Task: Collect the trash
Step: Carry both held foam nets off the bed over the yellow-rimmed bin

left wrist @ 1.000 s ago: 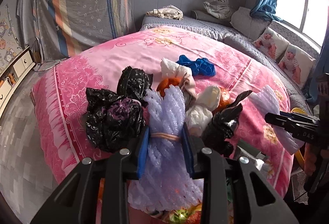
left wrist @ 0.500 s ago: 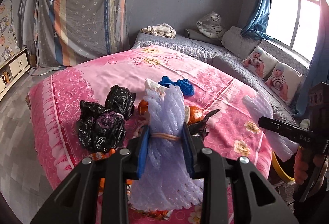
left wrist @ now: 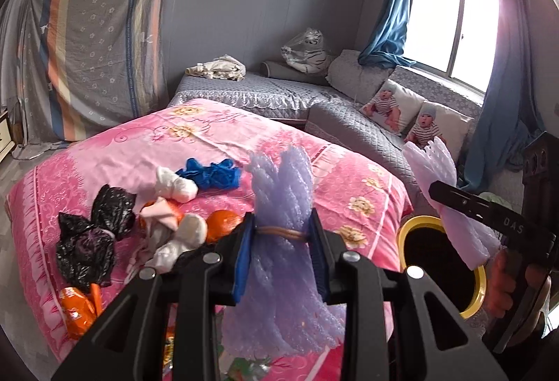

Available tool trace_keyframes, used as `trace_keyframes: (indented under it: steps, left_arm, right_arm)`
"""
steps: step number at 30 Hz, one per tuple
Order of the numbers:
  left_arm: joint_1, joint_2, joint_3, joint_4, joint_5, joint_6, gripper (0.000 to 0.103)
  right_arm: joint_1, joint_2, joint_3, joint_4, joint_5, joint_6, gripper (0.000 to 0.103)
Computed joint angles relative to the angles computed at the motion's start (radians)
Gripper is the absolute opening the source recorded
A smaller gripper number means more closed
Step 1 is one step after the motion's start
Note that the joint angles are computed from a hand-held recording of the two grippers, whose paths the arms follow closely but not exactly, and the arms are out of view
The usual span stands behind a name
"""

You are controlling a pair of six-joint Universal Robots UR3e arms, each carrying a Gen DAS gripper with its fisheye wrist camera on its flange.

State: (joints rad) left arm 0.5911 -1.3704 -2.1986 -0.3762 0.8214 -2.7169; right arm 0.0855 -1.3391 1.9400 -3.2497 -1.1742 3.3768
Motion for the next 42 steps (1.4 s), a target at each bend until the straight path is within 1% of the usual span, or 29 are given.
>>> trace_keyframes:
  steps: [4, 7, 13, 15, 17, 19, 24, 26, 30, 35, 39, 40, 41, 42]
  left_arm:
    - [-0.116, -0.066, 0.051, 0.065, 0.021, -0.061, 0.028]
    - [-0.213, -0.132, 0.116, 0.085, 0.038, -0.099, 0.028]
    - [-0.413, -0.290, 0.263, 0.129, 0.101, -0.160, 0.029]
    - [-0.466, -0.341, 0.314, 0.122, 0.110, -0.171, 0.029]
    - [-0.526, -0.401, 0.368, 0.129, 0.144, -0.189, 0.029]
    - [-0.577, -0.460, 0.424, 0.122, 0.161, -0.202, 0.029]
    - [-0.670, -0.600, 0.561, 0.089, 0.196, -0.235, 0.029]
    - [-0.698, -0.648, 0.603, 0.075, 0.211, -0.232, 0.029]
    - [-0.750, -0.731, 0.688, 0.018, 0.225, -0.233, 0.029]
    - [-0.798, -0.813, 0.771, -0.014, 0.244, -0.244, 0.029]
    - [-0.815, -0.851, 0.819, -0.043, 0.240, -0.256, 0.029]
    - [-0.817, -0.855, 0.819, -0.034, 0.245, -0.263, 0.031]
    - [-0.820, -0.854, 0.816, -0.028, 0.249, -0.265, 0.038]
    - [-0.822, -0.855, 0.814, -0.022, 0.252, -0.270, 0.042]
  right_arm:
    - [-0.075, -0.108, 0.105, -0.032, -0.017, 0.008, 0.030]
    - [-0.136, -0.191, 0.185, -0.045, -0.037, 0.001, 0.030]
    - [-0.266, -0.330, 0.321, -0.023, -0.059, -0.024, 0.031]
    - [-0.325, -0.370, 0.372, -0.012, -0.043, -0.033, 0.031]
    - [-0.387, -0.400, 0.421, -0.005, -0.025, -0.042, 0.031]
    - [-0.431, -0.408, 0.454, -0.008, -0.024, -0.043, 0.031]
    - [-0.552, -0.431, 0.546, -0.010, 0.021, -0.076, 0.031]
    - [-0.597, -0.422, 0.579, -0.017, 0.053, -0.094, 0.031]
    - [-0.641, -0.380, 0.610, -0.041, 0.081, -0.103, 0.031]
    - [-0.692, -0.335, 0.620, -0.057, 0.108, -0.109, 0.032]
    - [-0.714, -0.323, 0.631, -0.062, 0.110, -0.106, 0.036]
    - [-0.717, -0.320, 0.630, -0.064, 0.106, -0.103, 0.039]
    - [-0.712, -0.323, 0.630, -0.063, 0.093, -0.097, 0.040]
    - [-0.713, -0.320, 0.634, -0.071, 0.083, -0.093, 0.045]
